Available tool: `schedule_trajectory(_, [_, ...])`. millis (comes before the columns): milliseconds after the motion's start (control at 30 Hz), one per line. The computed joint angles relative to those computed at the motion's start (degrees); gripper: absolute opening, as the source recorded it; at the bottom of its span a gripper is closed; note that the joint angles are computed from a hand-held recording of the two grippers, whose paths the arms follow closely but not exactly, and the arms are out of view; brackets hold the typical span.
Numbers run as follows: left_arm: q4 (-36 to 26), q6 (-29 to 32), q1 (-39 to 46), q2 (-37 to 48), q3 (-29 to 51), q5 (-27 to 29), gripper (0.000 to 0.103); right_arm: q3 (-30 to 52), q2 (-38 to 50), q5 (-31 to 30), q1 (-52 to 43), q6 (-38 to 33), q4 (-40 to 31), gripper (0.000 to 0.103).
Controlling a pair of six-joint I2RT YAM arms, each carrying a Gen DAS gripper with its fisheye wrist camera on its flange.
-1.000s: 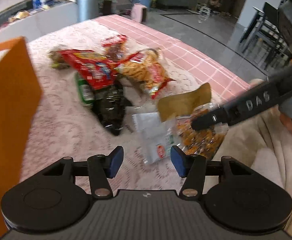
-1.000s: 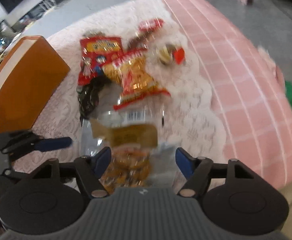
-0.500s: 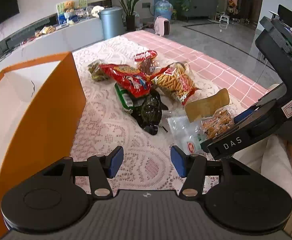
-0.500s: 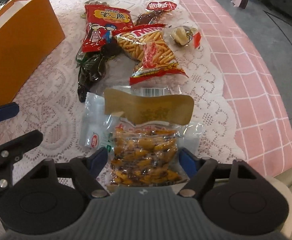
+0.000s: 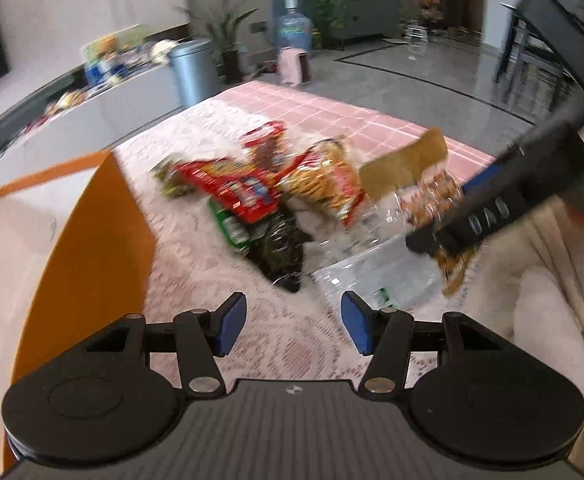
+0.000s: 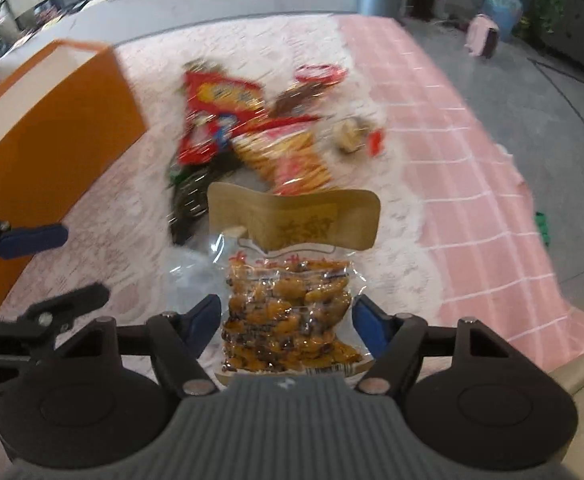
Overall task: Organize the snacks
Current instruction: 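Grasp the clear white plastic packet with the left tool while the right tool holds the peanut bag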
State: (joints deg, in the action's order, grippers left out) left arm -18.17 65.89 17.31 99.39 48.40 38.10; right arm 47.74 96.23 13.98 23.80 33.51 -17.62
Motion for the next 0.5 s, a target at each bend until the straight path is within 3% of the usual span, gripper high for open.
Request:
schedule_trajectory(167, [-1.0,6.1,-3.4,0.9,0.3,0.5,0.069,-4.2,-3.2,0.5,-5.4,0.1,1.0,0.064])
schedule_trajectory(500, [4.4,13.2,-12.8,2.9,-1.7,-3.5,0.072,-12.0,-4.3,-9.0,-12.8,3.4,12.2,0.060])
